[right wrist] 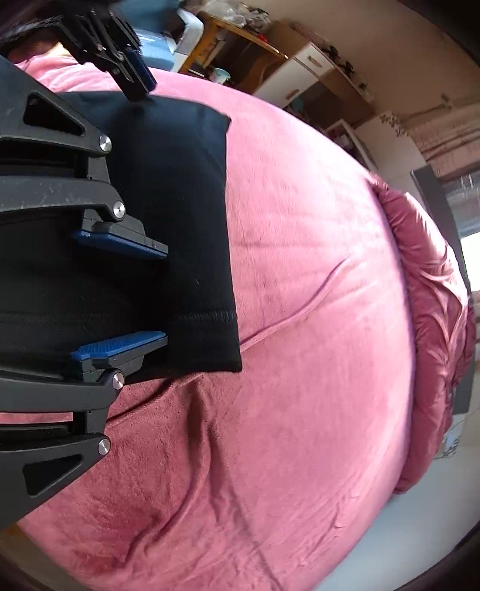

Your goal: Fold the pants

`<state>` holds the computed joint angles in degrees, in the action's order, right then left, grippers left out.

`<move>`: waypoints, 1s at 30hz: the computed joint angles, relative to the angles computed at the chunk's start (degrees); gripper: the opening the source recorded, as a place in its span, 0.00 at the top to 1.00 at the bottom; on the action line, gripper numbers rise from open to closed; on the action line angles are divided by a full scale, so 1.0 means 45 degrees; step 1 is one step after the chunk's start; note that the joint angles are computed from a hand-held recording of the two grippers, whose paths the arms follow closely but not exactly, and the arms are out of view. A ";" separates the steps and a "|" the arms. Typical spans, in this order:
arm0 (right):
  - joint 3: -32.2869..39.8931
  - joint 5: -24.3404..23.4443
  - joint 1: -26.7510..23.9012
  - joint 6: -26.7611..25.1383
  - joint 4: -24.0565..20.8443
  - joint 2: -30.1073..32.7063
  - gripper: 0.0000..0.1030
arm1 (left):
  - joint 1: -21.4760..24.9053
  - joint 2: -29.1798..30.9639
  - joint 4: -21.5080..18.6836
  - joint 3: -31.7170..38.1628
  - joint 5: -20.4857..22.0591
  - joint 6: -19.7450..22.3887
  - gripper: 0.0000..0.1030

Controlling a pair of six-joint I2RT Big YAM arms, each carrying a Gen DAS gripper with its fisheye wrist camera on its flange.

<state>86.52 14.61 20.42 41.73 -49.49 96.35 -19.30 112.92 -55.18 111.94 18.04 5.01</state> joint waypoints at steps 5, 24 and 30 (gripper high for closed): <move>-0.0007 -0.0398 -0.0377 0.0206 0.0164 0.0395 0.60 | -0.0194 0.0643 -0.0324 0.0754 -0.0274 0.0108 0.71; -0.1173 -0.1529 -0.1330 0.0575 0.2691 0.0319 0.47 | 0.0568 0.2542 -0.1019 0.2694 0.3483 -0.2493 0.71; -0.2016 -0.2045 -0.1315 0.0652 0.2761 -0.0651 0.35 | 0.1049 0.1572 0.0084 0.1219 0.3846 -0.2848 0.50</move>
